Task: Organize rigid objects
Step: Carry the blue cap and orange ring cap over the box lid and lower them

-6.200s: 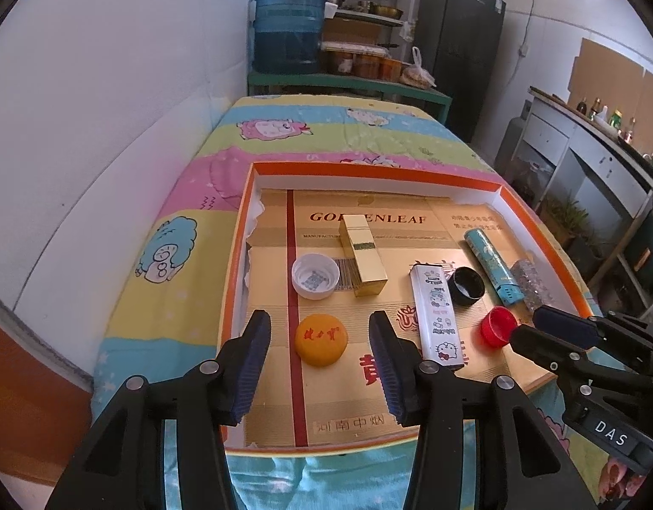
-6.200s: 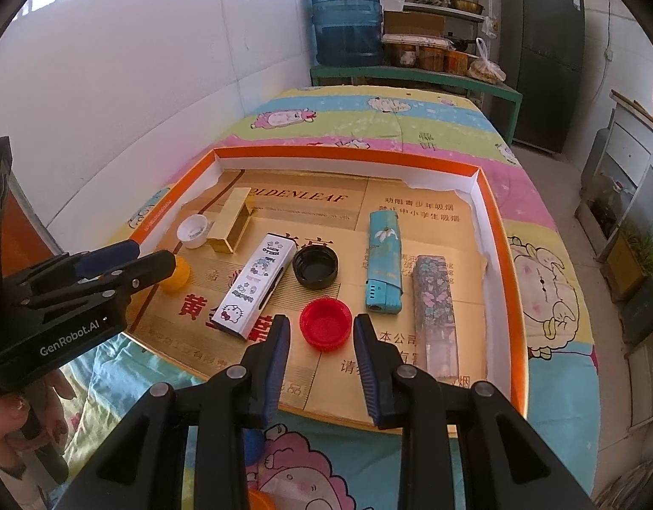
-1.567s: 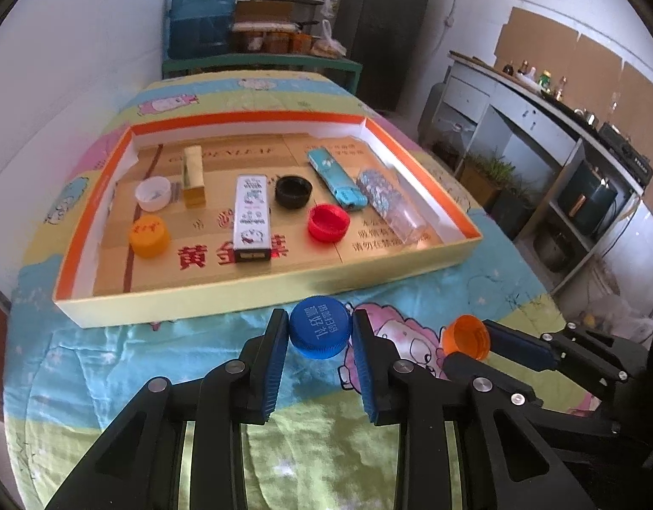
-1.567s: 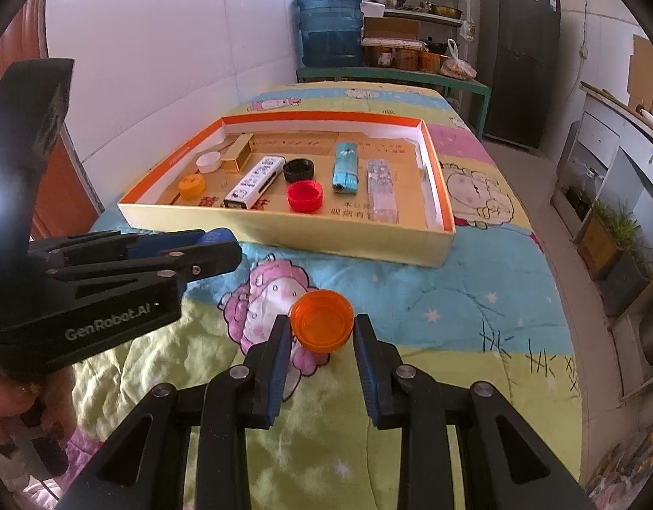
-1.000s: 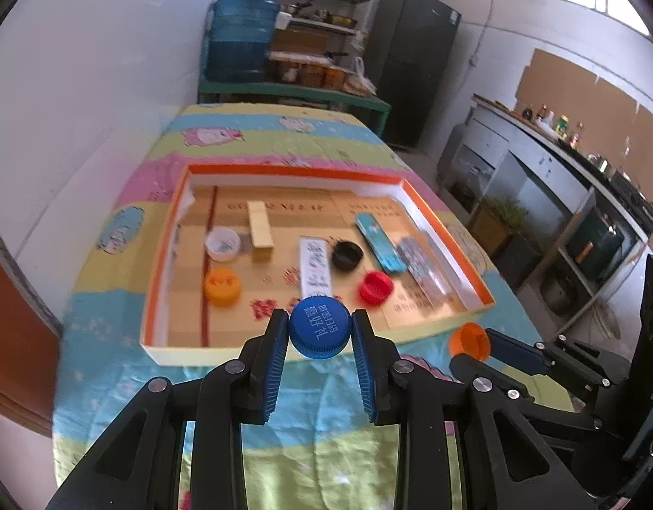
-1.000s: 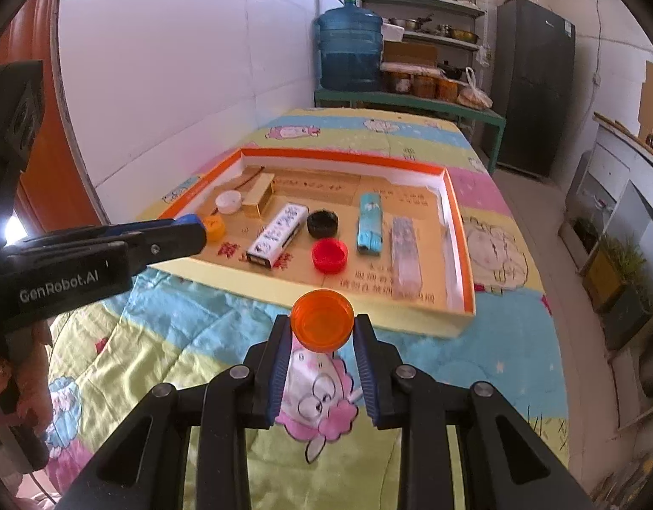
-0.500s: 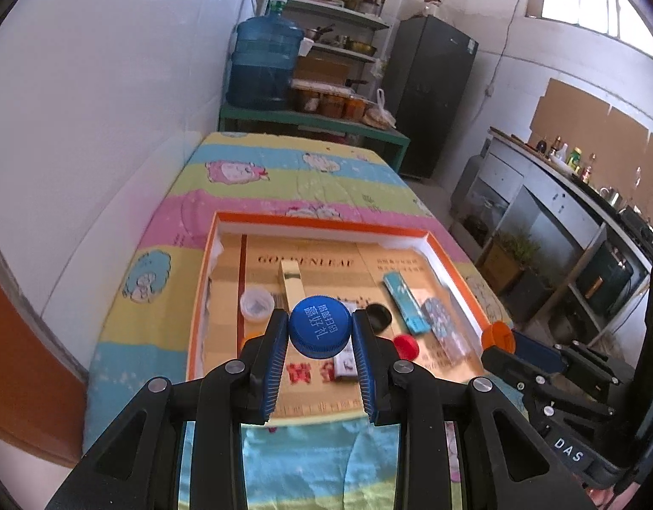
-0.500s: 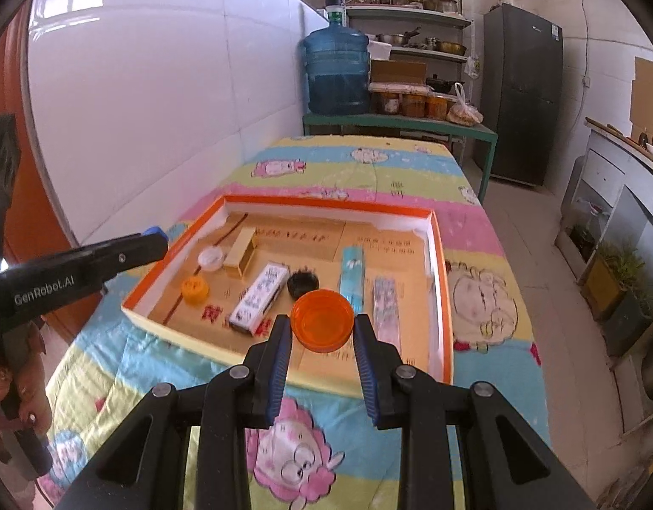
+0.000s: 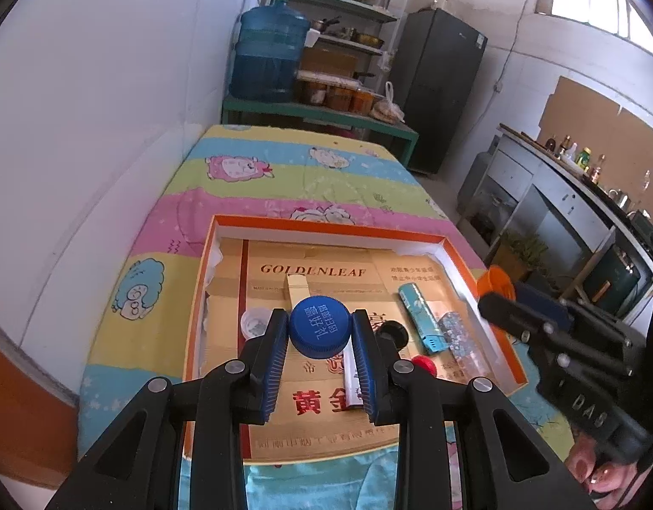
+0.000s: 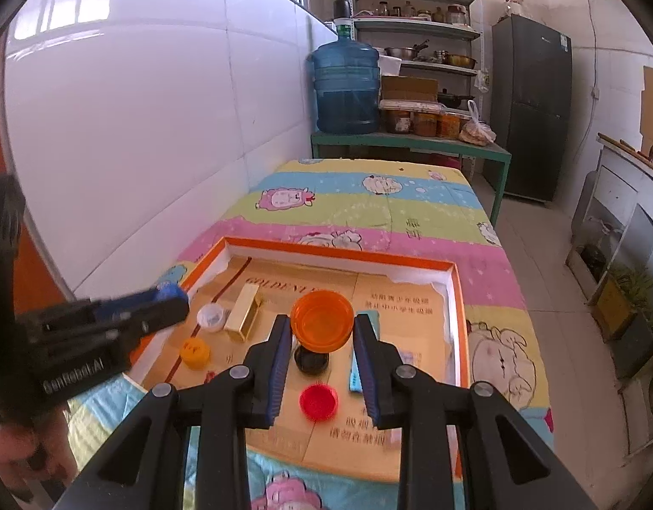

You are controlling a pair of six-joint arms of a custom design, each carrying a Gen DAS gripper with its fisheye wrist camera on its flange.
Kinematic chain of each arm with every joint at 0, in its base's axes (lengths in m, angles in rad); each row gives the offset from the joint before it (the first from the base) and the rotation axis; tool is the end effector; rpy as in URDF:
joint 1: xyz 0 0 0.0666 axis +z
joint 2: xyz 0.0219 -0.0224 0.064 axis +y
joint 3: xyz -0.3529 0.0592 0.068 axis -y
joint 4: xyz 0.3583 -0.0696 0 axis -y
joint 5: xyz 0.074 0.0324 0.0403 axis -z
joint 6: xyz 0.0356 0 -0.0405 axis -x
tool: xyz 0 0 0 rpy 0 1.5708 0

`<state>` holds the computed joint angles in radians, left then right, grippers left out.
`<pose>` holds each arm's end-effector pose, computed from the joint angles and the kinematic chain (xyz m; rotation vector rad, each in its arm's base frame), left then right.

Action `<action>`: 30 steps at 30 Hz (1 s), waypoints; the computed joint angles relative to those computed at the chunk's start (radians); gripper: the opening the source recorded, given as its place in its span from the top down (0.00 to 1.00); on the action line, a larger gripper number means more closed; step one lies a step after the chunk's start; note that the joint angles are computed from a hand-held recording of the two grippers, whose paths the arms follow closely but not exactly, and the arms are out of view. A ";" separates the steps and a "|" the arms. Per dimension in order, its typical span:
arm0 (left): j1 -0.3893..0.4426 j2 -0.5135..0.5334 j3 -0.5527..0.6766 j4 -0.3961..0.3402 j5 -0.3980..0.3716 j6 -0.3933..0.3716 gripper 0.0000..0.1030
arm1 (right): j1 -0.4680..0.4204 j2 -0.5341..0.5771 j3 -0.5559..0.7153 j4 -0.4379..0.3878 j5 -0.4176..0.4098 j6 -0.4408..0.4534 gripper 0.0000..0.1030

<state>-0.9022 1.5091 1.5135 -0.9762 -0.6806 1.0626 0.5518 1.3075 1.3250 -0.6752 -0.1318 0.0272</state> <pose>0.3170 -0.3657 0.4045 -0.4270 2.2309 -0.1362 0.3727 0.2345 0.4283 -0.7140 2.1410 0.4311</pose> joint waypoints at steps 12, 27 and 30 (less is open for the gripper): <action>0.058 0.043 0.005 0.034 0.098 -0.046 0.70 | -0.009 0.119 0.115 -0.011 -0.019 0.009 0.71; 0.163 0.212 0.204 0.070 0.238 -0.157 0.70 | -0.079 0.268 0.249 -0.094 0.014 0.044 0.71; 0.169 0.246 0.228 0.053 0.252 -0.158 0.70 | -0.098 0.288 0.253 -0.112 0.002 0.034 0.71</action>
<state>-0.7333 1.7553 1.7418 -0.9232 -0.4282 0.9049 0.4537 1.5953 1.5778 -0.7871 -0.1294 0.0610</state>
